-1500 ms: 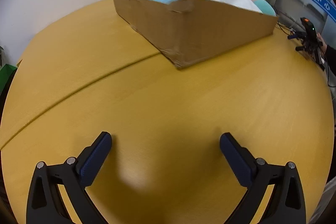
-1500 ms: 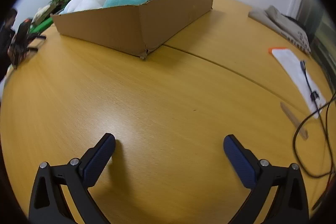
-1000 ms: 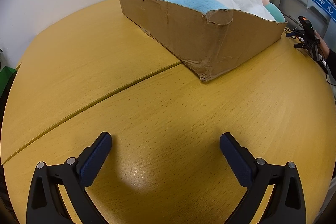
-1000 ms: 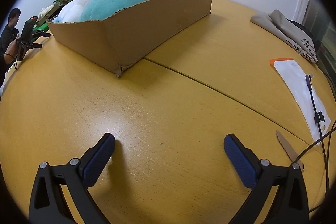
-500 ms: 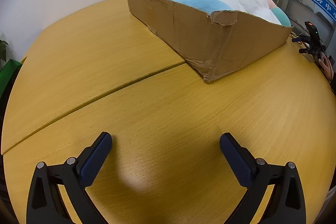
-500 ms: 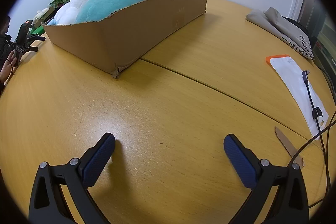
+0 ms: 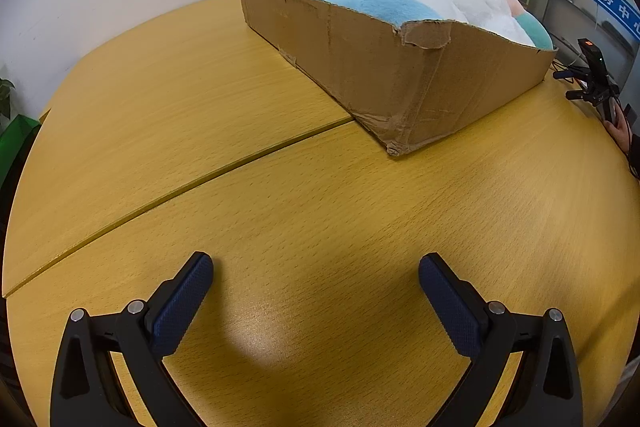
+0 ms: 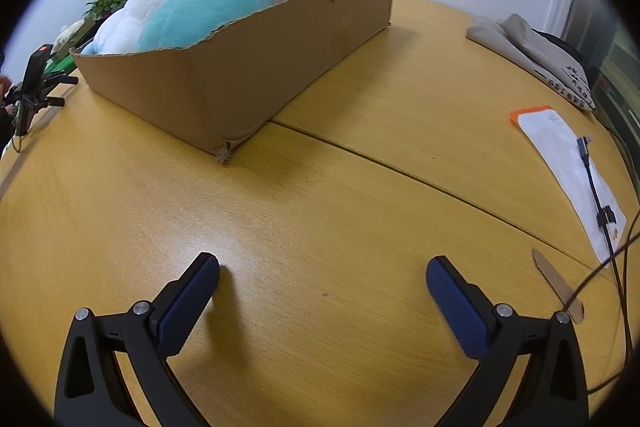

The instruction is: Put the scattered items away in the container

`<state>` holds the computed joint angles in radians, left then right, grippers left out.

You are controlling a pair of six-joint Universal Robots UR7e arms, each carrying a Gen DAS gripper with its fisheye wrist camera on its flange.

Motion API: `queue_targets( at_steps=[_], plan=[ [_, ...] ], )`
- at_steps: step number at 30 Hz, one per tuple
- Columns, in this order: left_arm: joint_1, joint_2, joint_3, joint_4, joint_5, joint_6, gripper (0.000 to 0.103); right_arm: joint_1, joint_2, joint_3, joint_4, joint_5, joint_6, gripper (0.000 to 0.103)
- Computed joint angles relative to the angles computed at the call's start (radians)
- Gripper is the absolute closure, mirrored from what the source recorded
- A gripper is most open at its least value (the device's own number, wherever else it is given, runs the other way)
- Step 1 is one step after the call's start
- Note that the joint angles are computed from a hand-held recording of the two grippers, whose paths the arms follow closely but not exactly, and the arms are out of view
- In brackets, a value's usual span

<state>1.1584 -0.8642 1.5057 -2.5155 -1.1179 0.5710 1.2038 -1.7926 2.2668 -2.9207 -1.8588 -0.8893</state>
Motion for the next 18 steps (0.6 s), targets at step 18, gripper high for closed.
queue_targets(
  at_steps=[18],
  plan=[
    [0.009,0.002,-0.013,0.010,-0.009,0.019,0.000,0.000,0.003,-0.003,0.004,0.002,-0.002,0.000]
  ],
)
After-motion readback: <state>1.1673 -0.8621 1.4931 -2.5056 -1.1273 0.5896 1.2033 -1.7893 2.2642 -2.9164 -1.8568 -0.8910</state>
